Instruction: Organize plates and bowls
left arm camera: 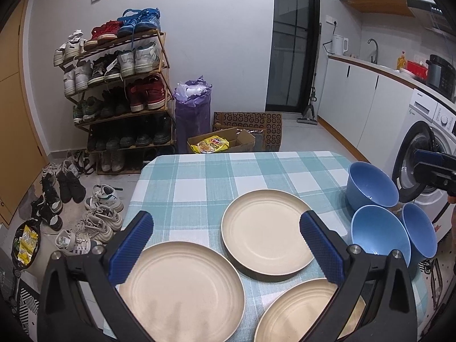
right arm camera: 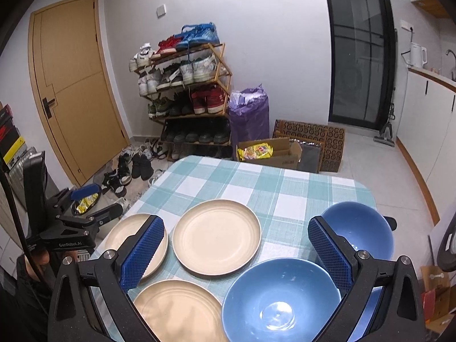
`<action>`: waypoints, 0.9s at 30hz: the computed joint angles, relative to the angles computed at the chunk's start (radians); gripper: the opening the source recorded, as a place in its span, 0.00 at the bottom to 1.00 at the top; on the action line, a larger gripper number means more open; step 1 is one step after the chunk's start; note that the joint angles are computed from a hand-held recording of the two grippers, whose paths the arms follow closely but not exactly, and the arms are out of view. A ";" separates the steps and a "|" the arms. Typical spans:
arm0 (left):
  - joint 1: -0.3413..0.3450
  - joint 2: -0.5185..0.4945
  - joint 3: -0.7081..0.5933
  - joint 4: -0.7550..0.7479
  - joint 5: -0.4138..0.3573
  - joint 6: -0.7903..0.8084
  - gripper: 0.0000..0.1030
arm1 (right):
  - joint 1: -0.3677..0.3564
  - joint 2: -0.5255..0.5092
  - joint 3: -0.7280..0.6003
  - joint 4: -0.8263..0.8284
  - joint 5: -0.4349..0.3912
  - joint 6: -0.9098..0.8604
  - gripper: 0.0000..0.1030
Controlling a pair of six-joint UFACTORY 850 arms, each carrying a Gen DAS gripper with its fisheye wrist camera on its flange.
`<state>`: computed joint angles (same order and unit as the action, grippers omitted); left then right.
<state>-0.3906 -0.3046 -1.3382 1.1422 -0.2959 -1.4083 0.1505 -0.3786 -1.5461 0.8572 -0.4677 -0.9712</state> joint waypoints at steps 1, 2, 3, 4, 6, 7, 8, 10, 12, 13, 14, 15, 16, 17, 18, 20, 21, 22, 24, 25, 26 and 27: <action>0.002 -0.007 -0.007 -0.021 0.003 0.021 1.00 | 0.001 -0.013 -0.013 -0.024 -0.010 0.027 1.00; 0.003 -0.013 -0.013 -0.033 0.003 0.032 1.00 | 0.002 -0.023 -0.025 -0.034 -0.016 0.038 1.00; 0.004 -0.018 -0.018 -0.040 0.004 0.039 1.00 | 0.003 -0.035 -0.039 -0.048 -0.025 0.050 1.00; 0.005 -0.024 -0.024 -0.048 0.004 0.049 1.00 | 0.004 -0.046 -0.052 -0.069 -0.032 0.072 1.00; 0.009 -0.038 -0.038 -0.081 0.005 0.081 1.00 | 0.007 -0.068 -0.077 -0.096 -0.036 0.100 1.00; 0.011 -0.045 -0.044 -0.099 0.006 0.097 1.00 | 0.008 -0.078 -0.088 -0.115 -0.039 0.116 1.00; 0.014 -0.052 -0.051 -0.120 0.009 0.118 1.00 | 0.009 -0.087 -0.096 -0.124 -0.040 0.124 1.00; 0.018 -0.067 -0.066 -0.161 0.010 0.160 1.00 | 0.010 -0.109 -0.121 -0.138 -0.055 0.142 1.00; 0.021 -0.084 -0.082 -0.198 0.008 0.201 1.00 | 0.012 -0.135 -0.149 -0.167 -0.063 0.175 1.00; 0.022 -0.088 -0.086 -0.209 0.008 0.213 1.00 | 0.013 -0.148 -0.163 -0.181 -0.070 0.188 1.00; 0.025 -0.098 -0.096 -0.229 0.007 0.234 1.00 | 0.014 -0.160 -0.176 -0.191 -0.077 0.198 1.00; 0.027 -0.105 -0.101 -0.241 0.007 0.246 1.00 | 0.015 -0.172 -0.190 -0.202 -0.085 0.209 1.00; 0.030 -0.112 -0.109 -0.266 0.008 0.271 1.00 | 0.016 -0.189 -0.209 -0.216 -0.095 0.224 1.00; 0.032 -0.120 -0.116 -0.284 0.008 0.290 1.00 | 0.017 -0.200 -0.221 -0.227 -0.101 0.237 1.00; 0.034 -0.126 -0.122 -0.296 0.007 0.302 1.00 | 0.018 -0.210 -0.231 -0.236 -0.105 0.248 1.00; 0.038 -0.141 -0.138 -0.335 0.005 0.343 1.00 | 0.019 -0.231 -0.254 -0.253 -0.115 0.263 1.00; 0.040 -0.148 -0.144 -0.349 0.003 0.357 1.00 | 0.019 -0.241 -0.265 -0.262 -0.120 0.272 1.00; 0.042 -0.155 -0.152 -0.369 0.002 0.378 1.00 | 0.020 -0.254 -0.281 -0.270 -0.128 0.281 1.00; 0.045 -0.168 -0.165 -0.399 -0.004 0.410 1.00 | 0.022 -0.276 -0.307 -0.290 -0.140 0.301 1.00; 0.046 -0.174 -0.171 -0.413 -0.007 0.426 1.00 | 0.023 -0.291 -0.324 -0.307 -0.150 0.319 1.00; 0.047 -0.179 -0.175 -0.425 -0.007 0.440 1.00 | 0.023 -0.301 -0.336 -0.316 -0.158 0.329 1.00; 0.047 -0.186 -0.182 -0.439 -0.012 0.456 1.00 | 0.024 -0.317 -0.354 -0.327 -0.170 0.340 1.00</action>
